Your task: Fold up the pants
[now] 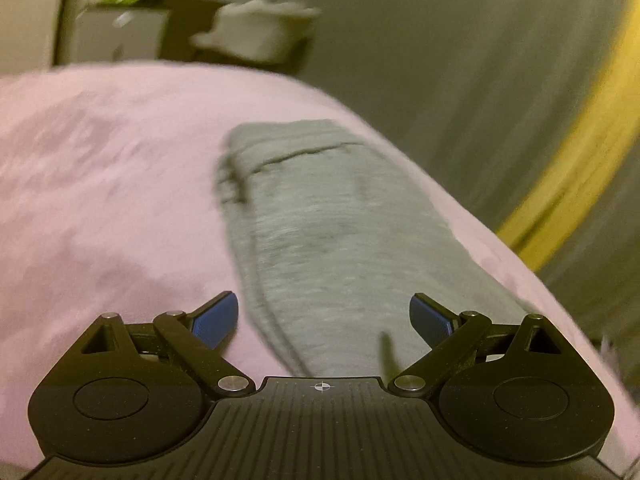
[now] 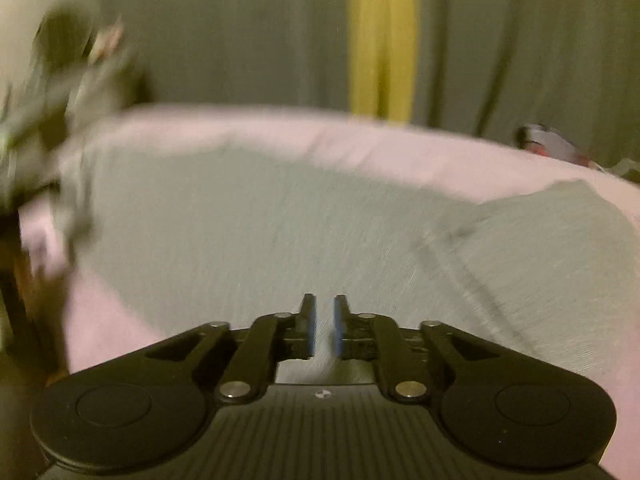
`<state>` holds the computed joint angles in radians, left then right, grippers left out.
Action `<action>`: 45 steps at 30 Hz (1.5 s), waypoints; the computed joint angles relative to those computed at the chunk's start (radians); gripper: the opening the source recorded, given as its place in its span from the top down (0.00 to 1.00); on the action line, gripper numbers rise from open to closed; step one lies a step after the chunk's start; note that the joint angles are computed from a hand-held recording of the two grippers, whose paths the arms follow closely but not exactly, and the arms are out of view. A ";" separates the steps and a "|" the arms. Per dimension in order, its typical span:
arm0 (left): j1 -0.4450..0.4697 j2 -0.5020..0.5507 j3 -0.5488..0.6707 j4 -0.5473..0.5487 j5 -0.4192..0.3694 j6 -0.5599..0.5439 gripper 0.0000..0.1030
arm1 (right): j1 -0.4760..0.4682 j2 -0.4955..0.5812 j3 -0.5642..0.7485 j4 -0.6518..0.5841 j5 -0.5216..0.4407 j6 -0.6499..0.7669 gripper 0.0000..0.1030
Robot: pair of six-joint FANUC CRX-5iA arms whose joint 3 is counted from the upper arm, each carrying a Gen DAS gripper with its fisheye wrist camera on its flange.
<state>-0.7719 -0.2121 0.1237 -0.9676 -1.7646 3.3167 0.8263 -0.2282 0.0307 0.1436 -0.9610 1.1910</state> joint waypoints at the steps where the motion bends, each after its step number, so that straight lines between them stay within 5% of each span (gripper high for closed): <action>1: -0.009 0.006 0.013 -0.002 0.026 -0.068 0.05 | -0.010 -0.005 -0.018 0.054 0.027 -0.084 0.61; 2: -0.014 0.014 0.028 0.006 0.057 -0.137 0.05 | -0.017 -0.021 -0.058 0.142 0.053 -0.213 0.39; 3: -0.016 0.025 0.048 0.022 0.093 -0.209 0.05 | -0.023 -0.038 -0.098 0.221 0.063 -0.323 0.30; 6: 0.031 0.057 0.099 0.167 0.301 -0.478 0.05 | -0.036 -0.007 -0.101 0.390 -0.106 -0.585 0.19; 8: 0.102 0.079 0.115 0.324 0.442 -0.628 0.06 | -0.071 0.035 -0.024 0.340 -0.258 -0.611 0.14; 12: 0.287 0.157 0.115 0.723 0.695 -0.904 0.06 | -0.134 0.035 0.036 0.253 -0.374 -0.578 0.06; 16: 0.334 0.319 0.253 0.870 0.705 -1.017 0.08 | -0.122 0.045 -0.016 0.405 -0.443 -0.603 0.04; 21: 0.343 0.525 0.449 1.006 0.673 -1.155 0.15 | -0.242 0.019 -0.025 0.203 -0.327 -0.561 0.04; 25: 0.351 0.653 0.552 1.114 0.597 -1.238 0.29 | -0.242 -0.003 -0.079 0.232 -0.229 -0.554 0.04; 27: 0.345 0.703 0.616 1.099 0.559 -1.248 0.28 | -0.232 -0.008 -0.090 0.246 -0.216 -0.568 0.04; 28: 0.345 0.703 0.615 1.097 0.570 -1.254 0.28 | -0.234 -0.010 -0.093 0.242 -0.213 -0.579 0.04; 31: 0.355 0.715 0.617 1.140 0.588 -1.241 0.56 | -0.242 -0.009 -0.098 0.234 -0.197 -0.599 0.04; 36: 0.372 0.693 0.572 1.166 0.609 -1.231 0.78 | -0.245 -0.003 -0.097 0.237 -0.184 -0.592 0.04; 45: 0.326 0.587 0.496 1.065 0.718 -1.114 0.84 | -0.248 -0.002 -0.096 0.245 -0.187 -0.598 0.04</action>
<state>-0.4464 0.3750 0.6195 0.0973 -1.0471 2.2025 0.5779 -0.2300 -0.0650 0.3886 -1.1479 0.5928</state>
